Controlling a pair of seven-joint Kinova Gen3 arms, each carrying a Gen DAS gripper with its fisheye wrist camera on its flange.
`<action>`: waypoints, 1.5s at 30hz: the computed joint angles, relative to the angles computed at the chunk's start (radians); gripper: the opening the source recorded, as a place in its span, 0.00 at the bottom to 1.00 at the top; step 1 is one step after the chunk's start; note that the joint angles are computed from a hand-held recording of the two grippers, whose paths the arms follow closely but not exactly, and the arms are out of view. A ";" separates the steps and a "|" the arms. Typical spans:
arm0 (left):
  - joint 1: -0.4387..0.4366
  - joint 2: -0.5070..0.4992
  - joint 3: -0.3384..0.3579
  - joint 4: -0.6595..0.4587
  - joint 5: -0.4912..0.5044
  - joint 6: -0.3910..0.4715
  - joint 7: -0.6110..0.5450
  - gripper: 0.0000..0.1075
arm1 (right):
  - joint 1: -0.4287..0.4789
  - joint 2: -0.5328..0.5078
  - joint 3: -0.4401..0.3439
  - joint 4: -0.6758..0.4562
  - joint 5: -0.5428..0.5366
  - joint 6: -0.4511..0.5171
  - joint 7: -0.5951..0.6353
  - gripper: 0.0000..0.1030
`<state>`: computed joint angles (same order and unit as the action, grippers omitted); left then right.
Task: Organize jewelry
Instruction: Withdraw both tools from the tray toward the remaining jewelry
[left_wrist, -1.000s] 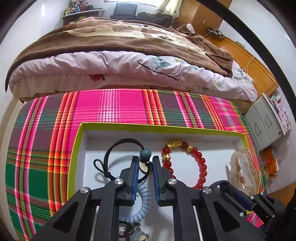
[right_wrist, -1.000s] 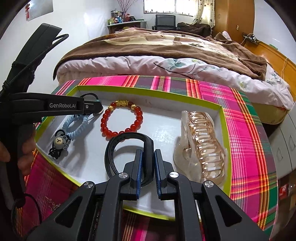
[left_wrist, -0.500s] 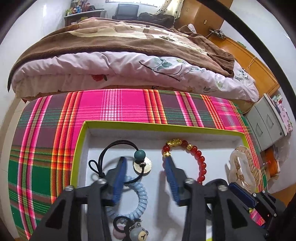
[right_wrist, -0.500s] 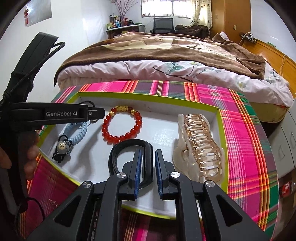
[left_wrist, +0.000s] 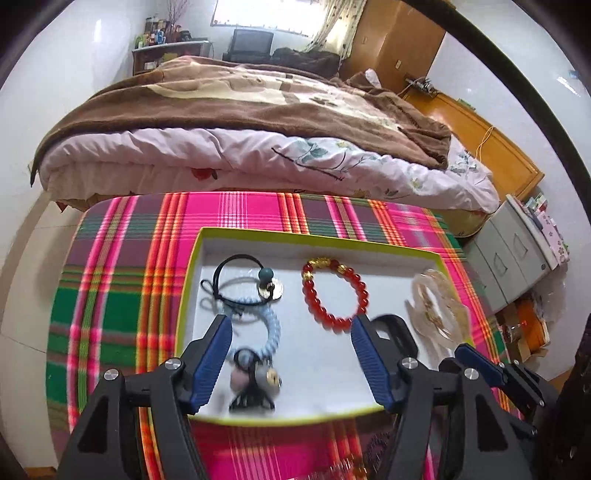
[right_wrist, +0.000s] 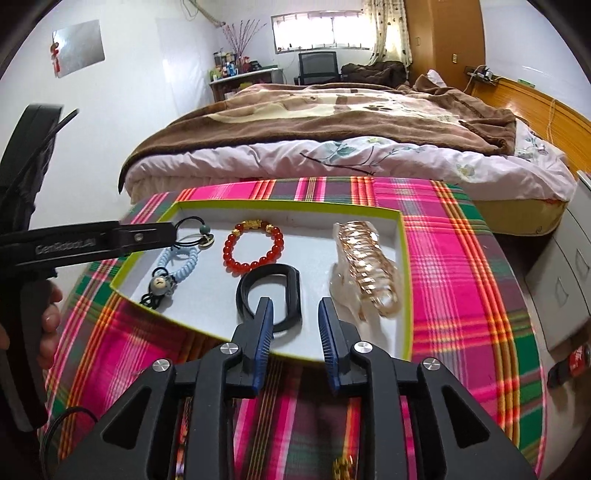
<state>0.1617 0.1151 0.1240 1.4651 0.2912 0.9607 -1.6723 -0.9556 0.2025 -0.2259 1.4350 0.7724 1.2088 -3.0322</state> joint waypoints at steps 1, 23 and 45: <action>-0.005 -0.019 -0.002 0.016 0.011 -0.002 -0.009 0.62 | -0.009 -0.010 -0.003 0.009 0.006 0.004 -0.012 0.26; -0.004 -0.341 -0.095 0.375 0.096 -0.030 -0.111 0.68 | -0.047 -0.175 -0.182 0.258 0.022 0.098 -0.315 0.33; -0.023 -0.374 -0.117 0.477 0.117 -0.028 -0.117 0.69 | -0.049 -0.065 -0.120 0.174 -0.070 0.082 -0.135 0.51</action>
<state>0.1383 -0.2585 0.0067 1.9417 0.4086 0.9324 -1.7897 -1.0043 0.1372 -0.3456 1.6094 0.7022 1.2904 -3.1669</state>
